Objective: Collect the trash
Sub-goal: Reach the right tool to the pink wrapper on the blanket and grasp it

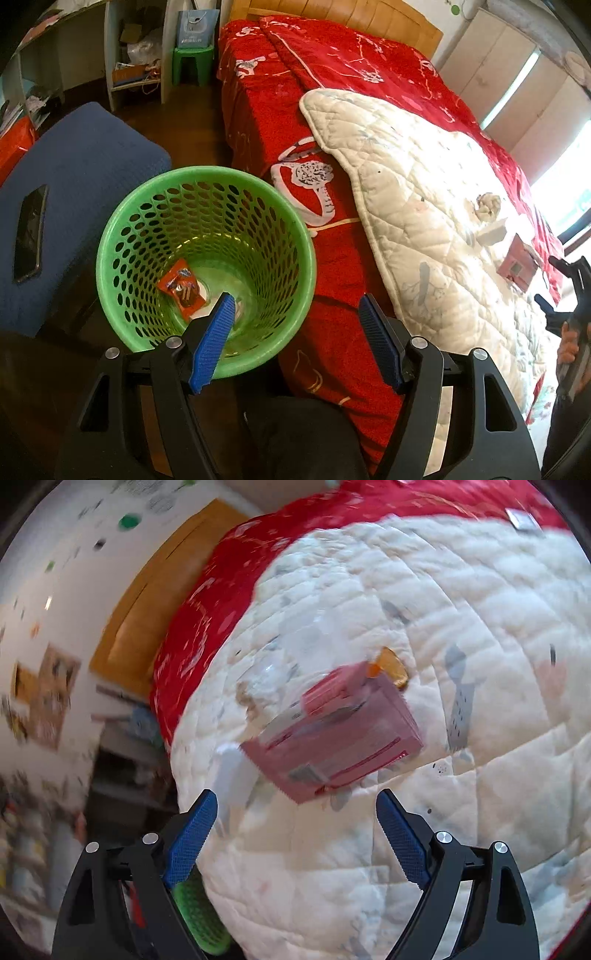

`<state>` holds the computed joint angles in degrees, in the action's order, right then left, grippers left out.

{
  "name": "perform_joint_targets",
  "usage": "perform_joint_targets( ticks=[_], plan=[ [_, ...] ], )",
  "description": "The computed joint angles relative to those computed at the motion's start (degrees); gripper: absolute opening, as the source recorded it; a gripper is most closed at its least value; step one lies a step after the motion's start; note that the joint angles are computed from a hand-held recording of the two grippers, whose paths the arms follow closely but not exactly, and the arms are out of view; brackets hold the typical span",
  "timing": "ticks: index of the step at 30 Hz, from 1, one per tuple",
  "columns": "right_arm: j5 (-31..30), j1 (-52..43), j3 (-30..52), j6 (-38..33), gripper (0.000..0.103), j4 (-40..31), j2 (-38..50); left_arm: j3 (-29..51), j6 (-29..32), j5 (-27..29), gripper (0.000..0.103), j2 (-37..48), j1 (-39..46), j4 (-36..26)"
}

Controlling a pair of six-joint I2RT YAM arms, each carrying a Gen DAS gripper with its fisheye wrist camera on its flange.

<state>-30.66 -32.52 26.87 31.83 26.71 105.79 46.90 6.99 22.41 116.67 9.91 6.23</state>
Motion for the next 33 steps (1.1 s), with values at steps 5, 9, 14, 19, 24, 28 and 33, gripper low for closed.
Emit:
perform_joint_targets(
  ticks=[5,9,14,19,24,28,33],
  plan=[
    [-3.4,-2.7,1.6,8.7,0.085,8.0,7.4,0.7,0.0,-0.3,0.069,0.7,-1.1,-0.1],
    [-5.1,-3.7,2.5,14.1,0.085,13.6,11.2,1.5,-0.3,-0.7,0.069,1.4,-2.2,-0.3],
    [-5.2,-4.3,4.7,18.2,0.086,15.6,14.6,2.6,-0.6,-1.2,0.069,2.6,-4.1,-0.7],
    [-4.3,-4.2,6.8,18.9,0.086,15.3,17.3,3.4,-1.5,-1.5,0.069,2.4,-7.1,-0.8],
    [-4.3,-4.3,6.8,20.6,0.086,16.9,18.0,4.2,-2.6,-1.9,0.069,1.9,-11.2,-0.7],
    [-3.8,-3.5,7.1,22.1,0.088,16.6,17.5,4.6,-3.5,-2.4,0.069,1.2,-15.4,-0.6],
    [-1.8,-2.6,8.2,22.5,0.087,14.4,17.9,6.0,-4.8,-3.0,0.069,0.8,-20.1,-0.7]
  ],
)
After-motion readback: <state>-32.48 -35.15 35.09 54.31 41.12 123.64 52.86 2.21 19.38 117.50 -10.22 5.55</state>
